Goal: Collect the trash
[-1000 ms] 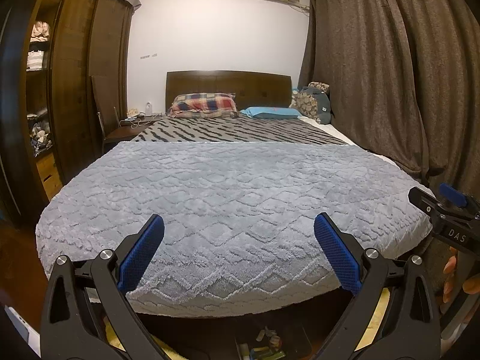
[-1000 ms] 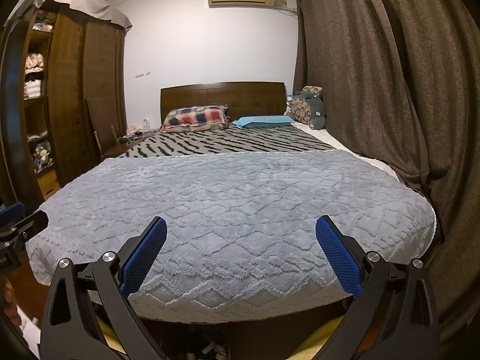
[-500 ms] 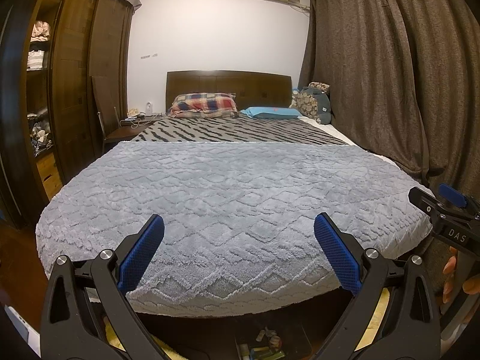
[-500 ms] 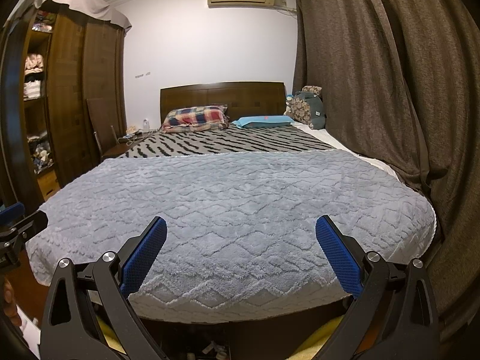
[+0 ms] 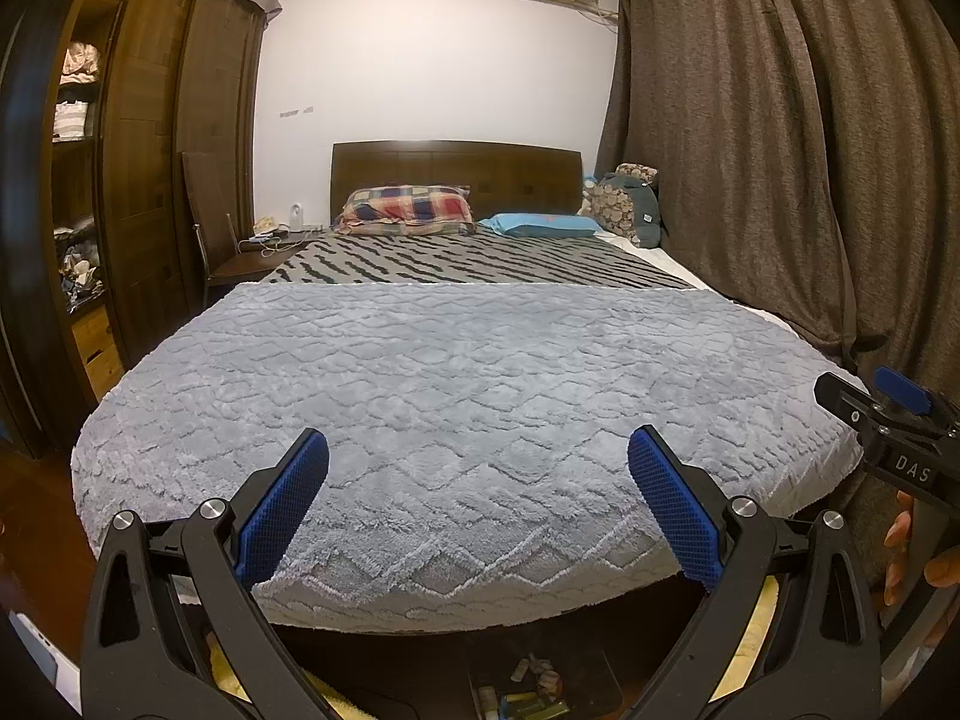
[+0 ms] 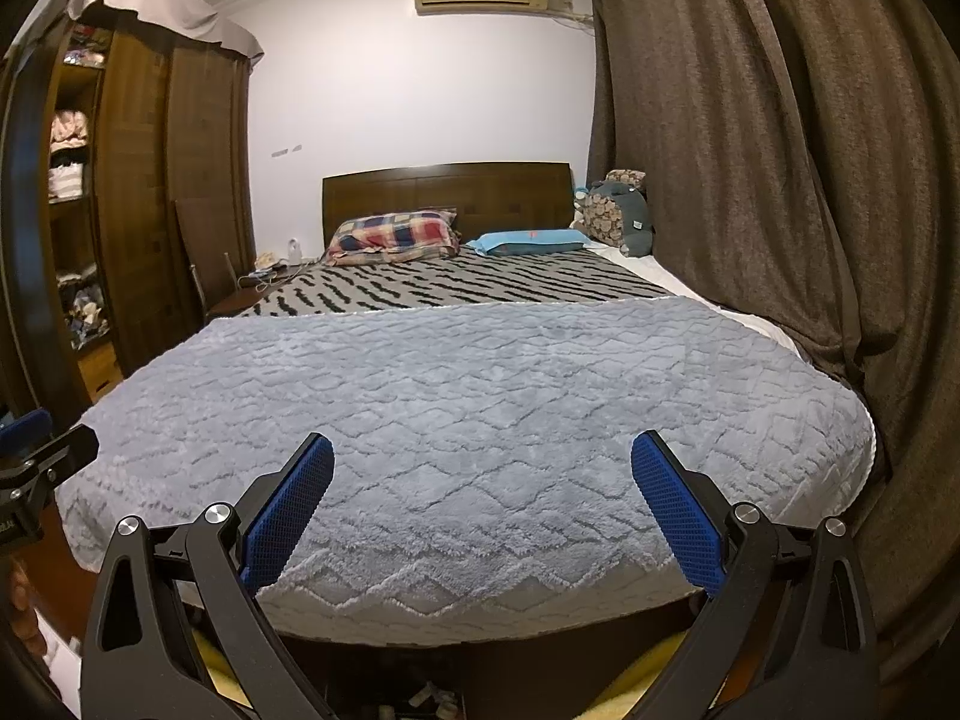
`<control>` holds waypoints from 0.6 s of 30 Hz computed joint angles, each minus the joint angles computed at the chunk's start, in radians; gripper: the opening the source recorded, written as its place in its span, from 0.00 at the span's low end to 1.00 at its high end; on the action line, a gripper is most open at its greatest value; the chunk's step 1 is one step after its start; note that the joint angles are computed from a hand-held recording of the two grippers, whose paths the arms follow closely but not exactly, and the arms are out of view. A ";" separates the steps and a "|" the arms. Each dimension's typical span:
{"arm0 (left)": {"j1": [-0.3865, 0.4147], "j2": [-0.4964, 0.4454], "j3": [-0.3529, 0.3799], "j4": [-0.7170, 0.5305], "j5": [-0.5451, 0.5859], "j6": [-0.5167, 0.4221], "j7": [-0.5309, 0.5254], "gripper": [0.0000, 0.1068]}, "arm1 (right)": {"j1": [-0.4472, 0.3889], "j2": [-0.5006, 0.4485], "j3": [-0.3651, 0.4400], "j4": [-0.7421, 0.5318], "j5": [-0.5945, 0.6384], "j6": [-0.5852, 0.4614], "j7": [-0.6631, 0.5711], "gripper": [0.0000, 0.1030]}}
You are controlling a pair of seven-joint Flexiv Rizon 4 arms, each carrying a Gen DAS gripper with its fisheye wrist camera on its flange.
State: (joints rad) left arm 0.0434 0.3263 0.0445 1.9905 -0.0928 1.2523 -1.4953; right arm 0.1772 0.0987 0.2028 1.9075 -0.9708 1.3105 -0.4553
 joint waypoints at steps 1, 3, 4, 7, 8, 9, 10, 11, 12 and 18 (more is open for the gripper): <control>0.000 0.002 0.000 0.002 0.001 0.001 -0.001 0.89 | 0.000 -0.001 0.001 -0.001 -0.003 -0.003 0.003 0.97; 0.001 0.003 -0.001 0.002 0.003 0.001 -0.003 0.89 | 0.001 0.000 0.000 -0.002 -0.001 -0.004 0.001 0.97; 0.001 0.004 -0.001 0.004 0.004 0.004 -0.004 0.89 | 0.001 0.000 0.000 -0.002 0.000 -0.003 0.001 0.97; 0.002 0.004 -0.002 0.003 0.006 0.004 -0.005 0.89 | 0.001 -0.001 0.000 -0.002 0.000 -0.005 0.001 0.97; 0.002 0.004 -0.002 0.003 0.007 0.004 -0.005 0.89 | 0.002 -0.002 0.000 -0.003 0.000 -0.005 0.002 0.97; 0.002 0.004 -0.002 0.003 0.007 0.004 -0.005 0.89 | 0.001 -0.001 0.000 -0.002 0.000 -0.004 0.001 0.97; 0.002 0.004 -0.002 0.002 0.008 0.004 -0.005 0.89 | 0.001 0.000 0.000 -0.001 0.000 -0.004 0.000 0.97; 0.001 0.004 -0.001 0.002 0.007 0.003 -0.003 0.89 | 0.002 0.000 0.001 -0.001 0.001 -0.006 0.001 0.97; 0.000 0.003 0.000 0.001 0.006 0.002 -0.001 0.89 | 0.003 -0.001 0.001 -0.002 0.003 -0.008 0.000 0.97; 0.003 0.002 -0.002 -0.002 0.009 0.000 -0.004 0.89 | 0.003 0.000 0.001 -0.002 0.003 -0.008 -0.001 0.97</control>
